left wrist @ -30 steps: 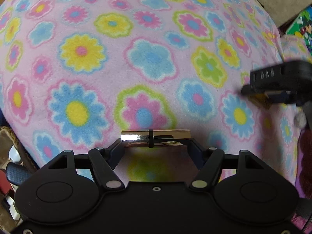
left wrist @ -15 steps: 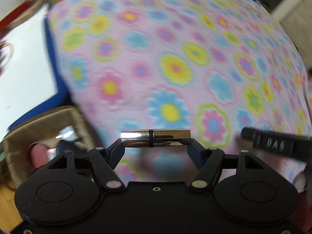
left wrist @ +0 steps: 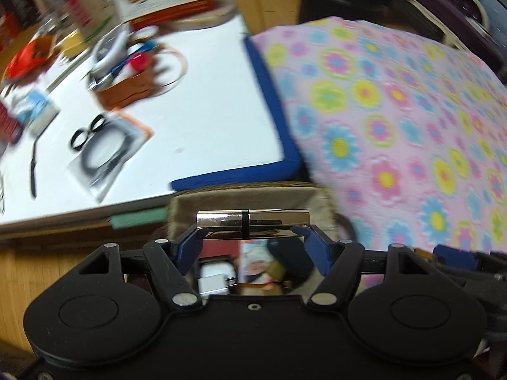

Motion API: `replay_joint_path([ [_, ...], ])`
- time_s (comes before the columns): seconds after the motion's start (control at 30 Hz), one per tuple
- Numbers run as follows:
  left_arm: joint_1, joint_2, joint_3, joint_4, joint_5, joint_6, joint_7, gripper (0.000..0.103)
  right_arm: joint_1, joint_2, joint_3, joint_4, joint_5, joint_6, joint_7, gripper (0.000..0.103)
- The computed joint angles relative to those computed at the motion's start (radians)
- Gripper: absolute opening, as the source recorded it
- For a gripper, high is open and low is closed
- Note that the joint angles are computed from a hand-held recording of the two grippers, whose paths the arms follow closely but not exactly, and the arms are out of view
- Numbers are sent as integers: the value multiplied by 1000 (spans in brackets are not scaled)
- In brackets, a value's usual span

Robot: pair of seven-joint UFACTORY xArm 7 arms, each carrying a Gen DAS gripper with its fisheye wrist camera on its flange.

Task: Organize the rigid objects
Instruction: 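Carry the vial with the right tool while the left carries the lipstick to the basket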

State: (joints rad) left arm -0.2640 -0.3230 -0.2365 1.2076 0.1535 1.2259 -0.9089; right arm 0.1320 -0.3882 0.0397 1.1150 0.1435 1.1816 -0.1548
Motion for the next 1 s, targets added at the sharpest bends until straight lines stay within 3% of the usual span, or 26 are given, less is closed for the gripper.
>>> replay_joint_path([
  [0.33, 34, -64, 24, -114, -13, -15, -25, 66, 54, -35, 51, -99, -20, -54, 16, 54],
  [0.6, 47, -46, 31, -131, -14, 5, -3, 66, 56, -26, 68, -158, -81, -138, 61, 54],
  [1.0, 32, -3, 40, -109, -58, 19, 46, 66, 87, 22, 70, -173, -66, -165, 81, 54],
])
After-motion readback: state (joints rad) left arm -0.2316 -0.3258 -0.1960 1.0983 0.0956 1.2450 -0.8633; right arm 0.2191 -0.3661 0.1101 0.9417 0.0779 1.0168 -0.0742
